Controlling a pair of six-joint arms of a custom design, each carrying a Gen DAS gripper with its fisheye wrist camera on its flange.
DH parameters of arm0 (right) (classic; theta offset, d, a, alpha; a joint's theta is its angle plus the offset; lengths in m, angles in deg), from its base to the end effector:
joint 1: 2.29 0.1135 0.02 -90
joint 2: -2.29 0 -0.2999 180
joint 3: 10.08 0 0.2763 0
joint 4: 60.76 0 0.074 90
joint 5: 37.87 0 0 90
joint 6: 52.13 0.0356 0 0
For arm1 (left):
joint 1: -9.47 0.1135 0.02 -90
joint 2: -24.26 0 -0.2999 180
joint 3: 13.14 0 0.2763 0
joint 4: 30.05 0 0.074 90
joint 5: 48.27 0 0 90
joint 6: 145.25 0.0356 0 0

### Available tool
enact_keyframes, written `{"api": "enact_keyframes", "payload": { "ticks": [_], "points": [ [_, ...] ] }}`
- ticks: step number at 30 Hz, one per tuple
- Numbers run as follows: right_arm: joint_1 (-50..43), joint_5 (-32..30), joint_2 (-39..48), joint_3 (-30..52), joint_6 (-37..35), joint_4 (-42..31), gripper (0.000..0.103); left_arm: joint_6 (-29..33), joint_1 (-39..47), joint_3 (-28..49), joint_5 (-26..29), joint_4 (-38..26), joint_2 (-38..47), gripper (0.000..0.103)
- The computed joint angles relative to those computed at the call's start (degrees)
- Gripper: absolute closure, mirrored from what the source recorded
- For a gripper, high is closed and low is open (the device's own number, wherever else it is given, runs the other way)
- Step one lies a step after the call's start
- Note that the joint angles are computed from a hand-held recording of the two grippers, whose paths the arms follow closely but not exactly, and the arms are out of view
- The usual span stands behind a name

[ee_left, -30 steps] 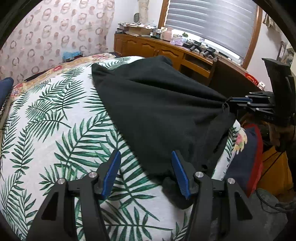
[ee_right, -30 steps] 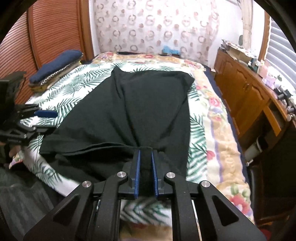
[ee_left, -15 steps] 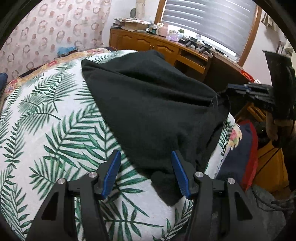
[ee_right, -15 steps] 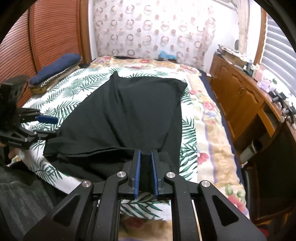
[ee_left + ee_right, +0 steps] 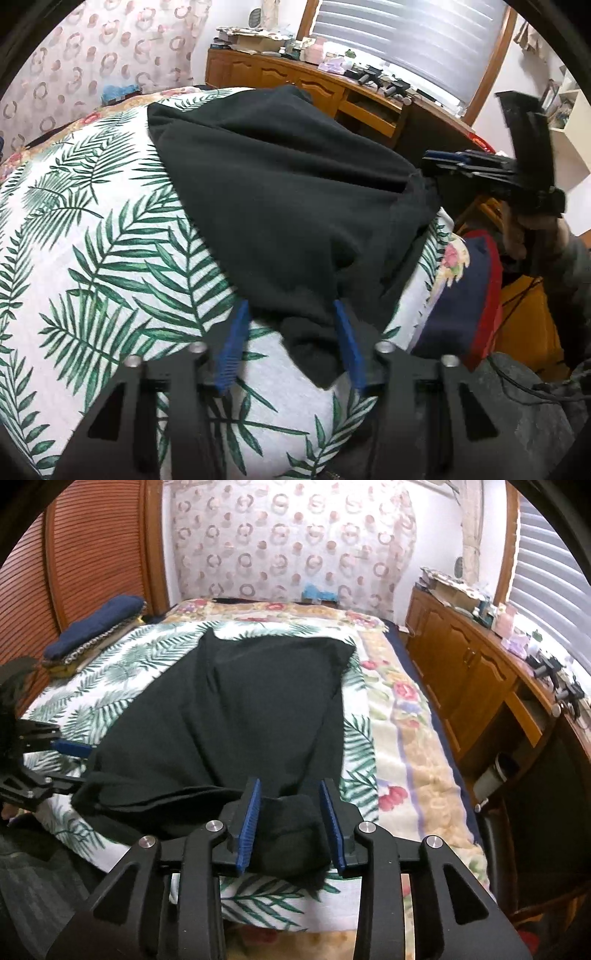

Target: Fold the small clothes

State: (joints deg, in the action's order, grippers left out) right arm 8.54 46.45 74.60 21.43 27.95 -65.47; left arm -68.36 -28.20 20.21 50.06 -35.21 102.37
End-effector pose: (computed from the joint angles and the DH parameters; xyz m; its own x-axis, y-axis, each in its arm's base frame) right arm 0.2102 0.0438 0.1406 -0.6462 -0.2982 -0.7025 -0.3720 0.9268 -0.0512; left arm 0.1747 -0.1414 0.1288 -0.7438 0.2907 -0.6019 0.5234 0.8133 -0.2540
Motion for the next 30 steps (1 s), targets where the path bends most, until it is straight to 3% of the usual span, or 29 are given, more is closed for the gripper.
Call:
{"api": "enact_keyframes", "payload": {
  "ticks": [1, 4, 12, 19, 27, 29, 30],
  "points": [
    [-1.4, -1.4, 1.6, 0.1, 0.0, 0.7, 0.069, 0.0, 0.0, -0.1, 0.6, 0.0, 0.0, 0.072],
    [-3.8, -3.3, 4.4, 0.3, 0.0, 1.8, 0.068, 0.1, -0.4, 0.3, 1.0, -0.7, -0.1, 0.078],
    [-7.1, -7.8, 6.3, 4.6, 0.5, 1.1, 0.068, -0.2, -0.5, 0.5, 0.0, -0.9, -0.2, 0.078],
    [-4.2, -10.2, 20.1, 15.5, 2.7, 1.9, 0.068, -0.7, -0.4, 0.9, -1.2, -0.4, 0.4, 0.078],
    [-2.7, -11.6, 32.0, 29.7, 2.7, -7.2, 0.068, -0.2, 0.3, 0.6, -0.9, 0.7, 1.1, 0.078],
    [-2.1, -11.8, 33.0, 31.0, 1.4, -8.7, 0.077, -0.2, 0.3, 0.5, -0.9, 0.9, 1.1, 0.078],
    [-1.8, -11.7, 33.1, 31.3, 0.9, -8.6, 0.091, -0.1, 0.3, 0.5, -0.9, 1.0, 1.1, 0.078]
  ]
}}
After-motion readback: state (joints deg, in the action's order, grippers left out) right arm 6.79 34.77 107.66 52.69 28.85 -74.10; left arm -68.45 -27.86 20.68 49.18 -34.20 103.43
